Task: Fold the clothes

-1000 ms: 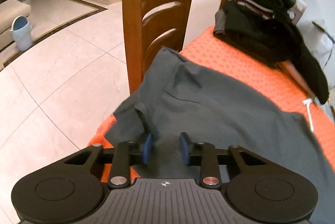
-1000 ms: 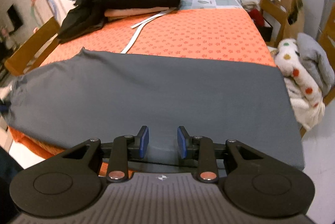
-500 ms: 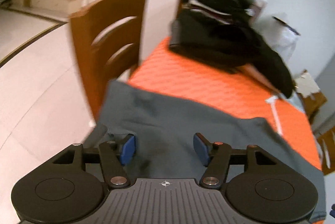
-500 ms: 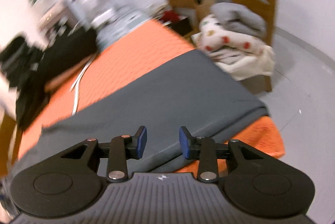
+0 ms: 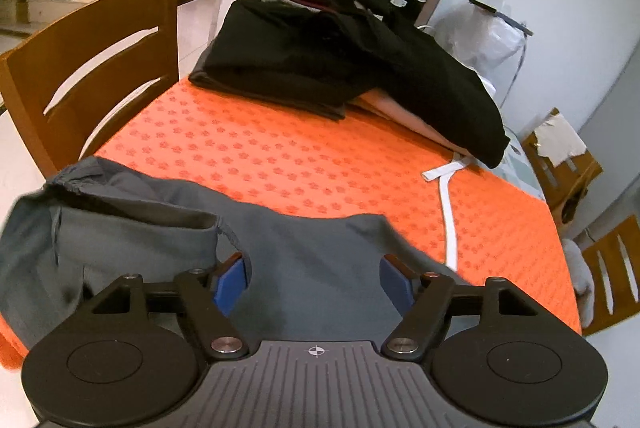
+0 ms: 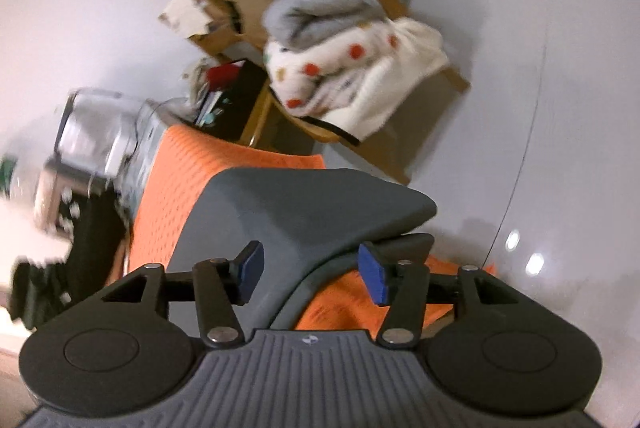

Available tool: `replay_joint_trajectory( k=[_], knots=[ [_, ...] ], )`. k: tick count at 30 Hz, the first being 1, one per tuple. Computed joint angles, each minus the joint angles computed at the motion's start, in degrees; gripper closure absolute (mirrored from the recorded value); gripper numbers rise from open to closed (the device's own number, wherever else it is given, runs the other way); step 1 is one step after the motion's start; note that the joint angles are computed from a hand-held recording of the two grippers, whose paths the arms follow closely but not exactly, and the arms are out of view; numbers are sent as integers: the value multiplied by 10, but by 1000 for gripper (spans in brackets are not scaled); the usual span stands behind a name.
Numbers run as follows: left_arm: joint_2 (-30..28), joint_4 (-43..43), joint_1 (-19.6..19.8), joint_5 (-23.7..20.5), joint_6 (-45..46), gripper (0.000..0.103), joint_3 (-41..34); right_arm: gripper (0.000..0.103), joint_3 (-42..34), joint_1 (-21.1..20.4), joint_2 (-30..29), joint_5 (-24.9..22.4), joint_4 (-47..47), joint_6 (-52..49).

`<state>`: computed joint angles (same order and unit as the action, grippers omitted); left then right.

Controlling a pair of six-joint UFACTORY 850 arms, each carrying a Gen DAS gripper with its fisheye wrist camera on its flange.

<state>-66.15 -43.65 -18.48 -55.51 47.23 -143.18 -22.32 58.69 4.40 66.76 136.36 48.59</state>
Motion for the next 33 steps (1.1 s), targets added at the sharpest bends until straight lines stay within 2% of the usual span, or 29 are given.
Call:
replay_joint_trajectory(
  k=[1,5,6,8,13,17,22,25,27,29,31,33],
  knots=[
    [31,-6,-5,36,6,29,54,33,14,7,-1,-12,-7,37],
    [117,-23,-21,191,4,29,195,33,64,32,-22,-59,-73,207],
    [131,-32,-23,223,2,29,217,32,74,36,-33,-71,-99,256],
    [148,-42,-25,256,-6,28,242,29,88,38,-54,-88,-141,332],
    [178,-52,-25,299,-16,28,281,25,109,25,-105,-99,-247,498],
    [200,-103,-24,321,33,28,313,21,119,0,-142,-95,-321,609],
    [210,-135,-18,310,52,28,321,22,128,-34,-169,-101,-378,684],
    [212,-135,-16,296,42,28,325,33,130,-51,-187,-112,-401,724],
    [212,-125,-13,281,29,28,325,50,130,-56,-194,-121,-401,735],
    [211,-119,-12,269,21,28,326,89,128,-52,-196,-130,-381,727],
    [208,-113,-11,258,15,28,324,95,124,-46,-182,-132,-335,680],
    [204,-110,-10,247,20,28,320,96,127,-48,-143,-129,-282,587]
  ],
)
